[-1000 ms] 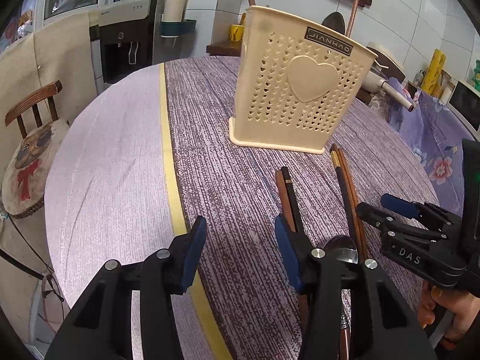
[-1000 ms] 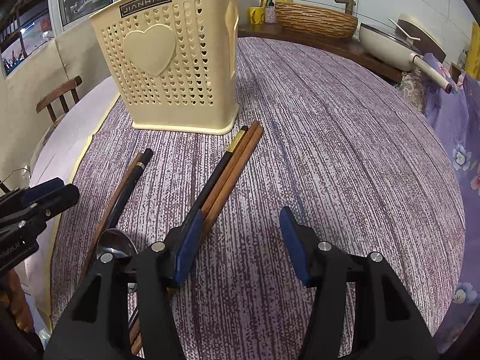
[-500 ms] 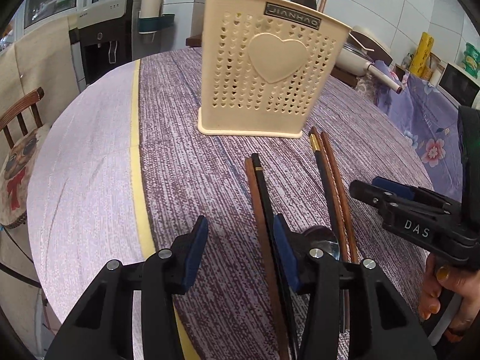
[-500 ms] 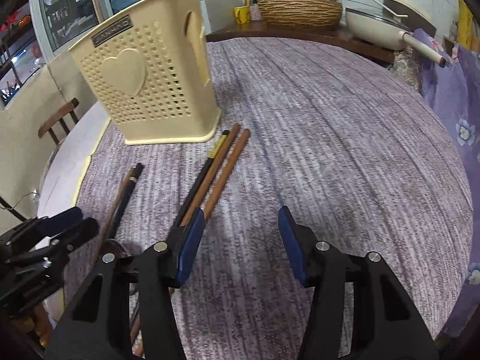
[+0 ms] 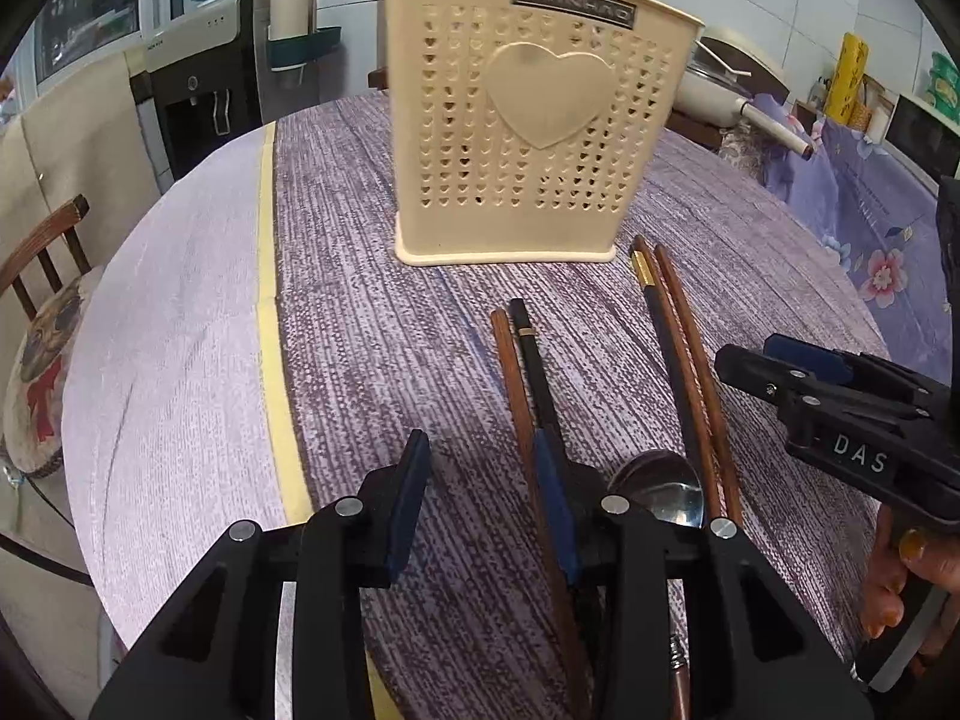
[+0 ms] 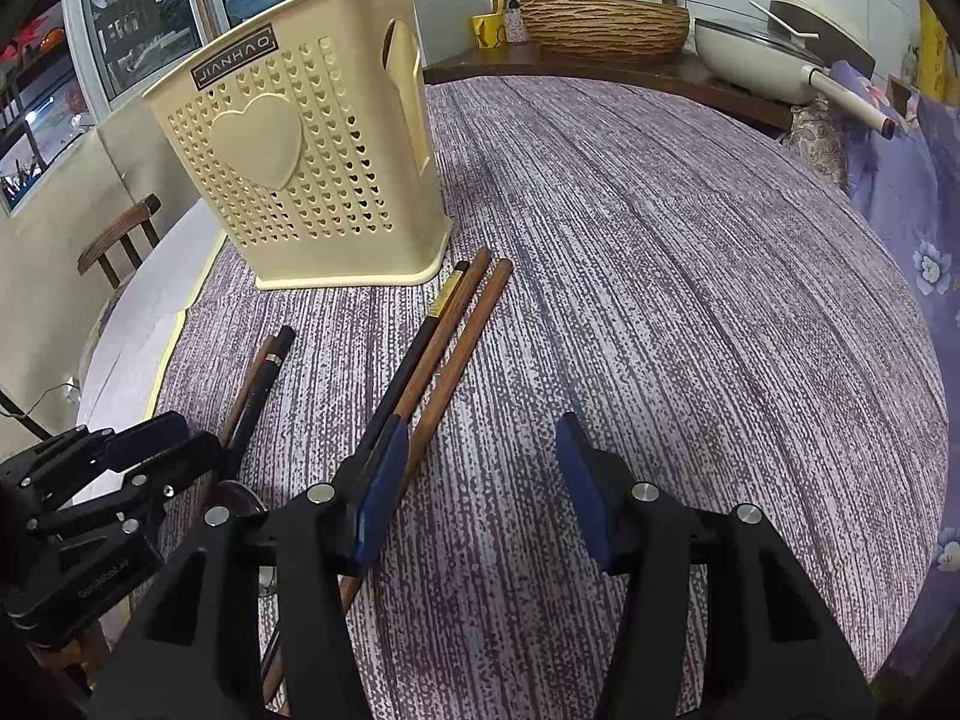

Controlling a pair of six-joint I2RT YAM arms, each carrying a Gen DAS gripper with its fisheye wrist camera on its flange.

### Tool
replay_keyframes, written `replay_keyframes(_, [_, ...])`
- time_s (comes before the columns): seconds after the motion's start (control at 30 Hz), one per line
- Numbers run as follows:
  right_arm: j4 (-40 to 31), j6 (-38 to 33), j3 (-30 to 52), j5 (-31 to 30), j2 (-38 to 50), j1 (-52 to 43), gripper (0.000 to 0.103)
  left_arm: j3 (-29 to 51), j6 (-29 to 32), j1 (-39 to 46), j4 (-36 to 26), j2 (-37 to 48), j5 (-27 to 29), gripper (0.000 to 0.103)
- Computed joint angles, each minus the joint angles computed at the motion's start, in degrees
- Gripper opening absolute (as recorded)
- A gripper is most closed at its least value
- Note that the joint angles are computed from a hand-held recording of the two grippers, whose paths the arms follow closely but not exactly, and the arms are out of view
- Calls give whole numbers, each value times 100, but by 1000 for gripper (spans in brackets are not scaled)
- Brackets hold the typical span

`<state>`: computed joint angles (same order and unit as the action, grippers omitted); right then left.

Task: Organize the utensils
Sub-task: 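Close the left gripper on a wooden chopstick while the right gripper grasps another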

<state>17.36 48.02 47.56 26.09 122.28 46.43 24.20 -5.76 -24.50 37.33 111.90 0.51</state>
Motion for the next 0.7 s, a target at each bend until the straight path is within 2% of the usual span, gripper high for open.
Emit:
replay_keyframes(0.07, [-108, -13, 101, 3, 36, -22, 52, 22, -3, 7, -77, 9, -459, 36])
replay_keyframes(0.2, [-419, -62, 391, 91, 183, 17, 52, -42, -109, 477, -35, -89, 70, 36])
replay_keyframes(0.47, [-358, 64, 320, -13, 160, -114, 52, 76, -168, 112, -89, -67, 124, 36])
replay_keyframes(0.57, [-649, -70, 649, 10, 317, -177, 52, 155, -225, 57, -97, 50, 99, 36])
replay_keyframes(0.7, [-912, -98, 899, 158, 430, -283, 38, 259, -218, 46, -240, 65, 88, 35])
